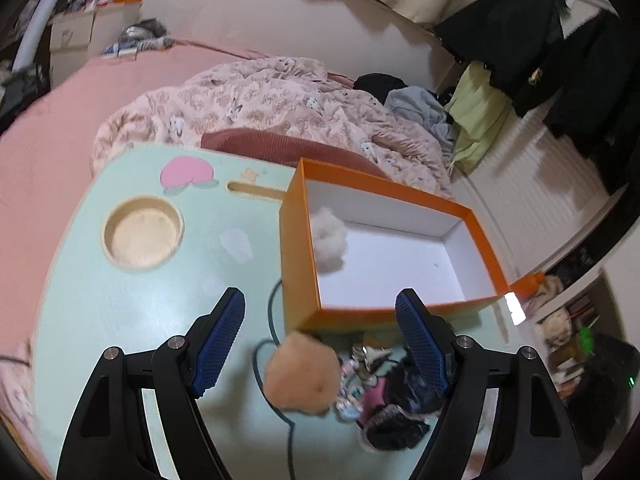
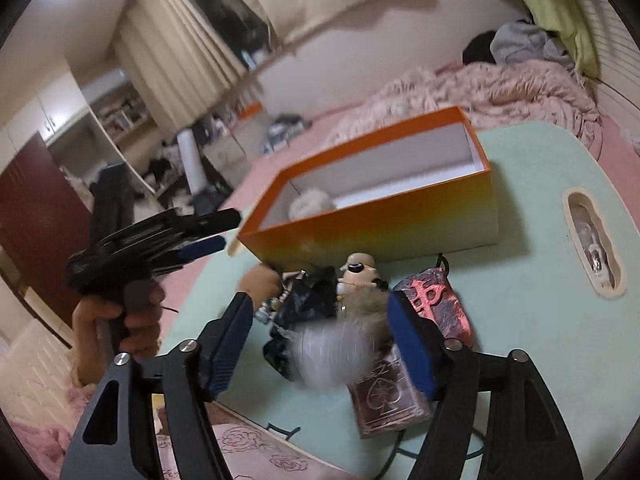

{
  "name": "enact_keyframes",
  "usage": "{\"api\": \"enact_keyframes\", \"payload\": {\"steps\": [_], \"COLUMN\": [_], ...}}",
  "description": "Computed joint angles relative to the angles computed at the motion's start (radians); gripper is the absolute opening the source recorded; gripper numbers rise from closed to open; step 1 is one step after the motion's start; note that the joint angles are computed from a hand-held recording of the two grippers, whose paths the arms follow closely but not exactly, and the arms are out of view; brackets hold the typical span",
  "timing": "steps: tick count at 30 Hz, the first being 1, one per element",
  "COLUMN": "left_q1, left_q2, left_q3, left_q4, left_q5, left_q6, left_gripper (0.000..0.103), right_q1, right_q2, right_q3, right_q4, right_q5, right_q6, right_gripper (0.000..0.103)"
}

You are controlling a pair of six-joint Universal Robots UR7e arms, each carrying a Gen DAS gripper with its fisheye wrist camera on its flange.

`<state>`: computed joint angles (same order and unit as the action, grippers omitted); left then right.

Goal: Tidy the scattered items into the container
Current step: 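Lift the plastic bag out and drop it on the table, then reach into the box and grasp the white fluffy pompom with the left gripper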

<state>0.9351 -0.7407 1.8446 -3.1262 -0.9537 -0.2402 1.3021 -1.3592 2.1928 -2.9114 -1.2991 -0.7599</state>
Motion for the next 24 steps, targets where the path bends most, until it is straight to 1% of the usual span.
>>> {"api": "enact_keyframes", "payload": {"steps": [1,3,6,8,9,10,11,13,14,17,19,20,21,23,24], "left_q1": [0.000,0.001,0.000,-0.003,-0.006,-0.008,-0.007,-0.007,-0.009,-0.023,-0.034,-0.039,-0.042,-0.040,-0.040], "left_q2": [0.004,0.020,0.049,0.070,0.081,0.091,0.102,0.131,0.148,0.215,0.253,0.267,0.279,0.292,0.295], "left_q3": [-0.018,-0.075,-0.162,-0.218,-0.247,-0.272,-0.302,-0.366,-0.393,-0.466,-0.498,-0.502,-0.505,-0.522,-0.524], "left_q4": [0.027,0.111,0.234,0.309,0.359,0.403,0.455,0.557,0.588,0.636,0.640,0.622,0.605,0.622,0.609], "left_q5": [0.006,0.025,0.050,0.072,0.090,0.097,0.093,0.122,0.143,0.254,0.331,0.355,0.369,0.376,0.378], "left_q6": [0.014,0.043,0.087,0.111,0.116,0.119,0.118,0.090,0.084,0.120,0.160,0.195,0.229,0.232,0.239], "left_gripper": [0.078,0.078,0.078,0.075,0.073,0.067,0.064,0.061,0.061,0.059,0.053,0.053,0.053,0.053,0.053], "right_q1": [-0.011,-0.019,-0.017,-0.014,-0.013,-0.012,-0.015,-0.018,-0.022,-0.029,-0.032,-0.034,-0.035,-0.039,-0.040], "right_q2": [-0.012,-0.033,-0.044,-0.043,-0.042,-0.039,-0.043,-0.044,-0.046,-0.056,-0.056,-0.055,-0.056,-0.058,-0.058], "right_q3": [0.021,0.048,0.071,0.068,0.065,0.059,0.057,0.052,0.052,0.059,0.057,0.056,0.055,0.055,0.054], "right_q4": [-0.026,-0.066,-0.122,-0.114,-0.103,-0.091,-0.080,-0.066,-0.061,-0.050,-0.043,-0.040,-0.036,-0.030,-0.023], "right_q5": [0.033,0.075,0.096,0.093,0.088,0.083,0.083,0.089,0.092,0.099,0.101,0.101,0.103,0.108,0.110], "right_q6": [-0.009,-0.023,-0.038,-0.040,-0.039,-0.035,-0.033,-0.029,-0.031,-0.032,-0.029,-0.028,-0.026,-0.023,-0.021], "right_gripper": [0.070,0.071,0.074,0.075,0.075,0.075,0.075,0.075,0.075,0.075,0.076,0.076,0.076,0.076,0.076]}}
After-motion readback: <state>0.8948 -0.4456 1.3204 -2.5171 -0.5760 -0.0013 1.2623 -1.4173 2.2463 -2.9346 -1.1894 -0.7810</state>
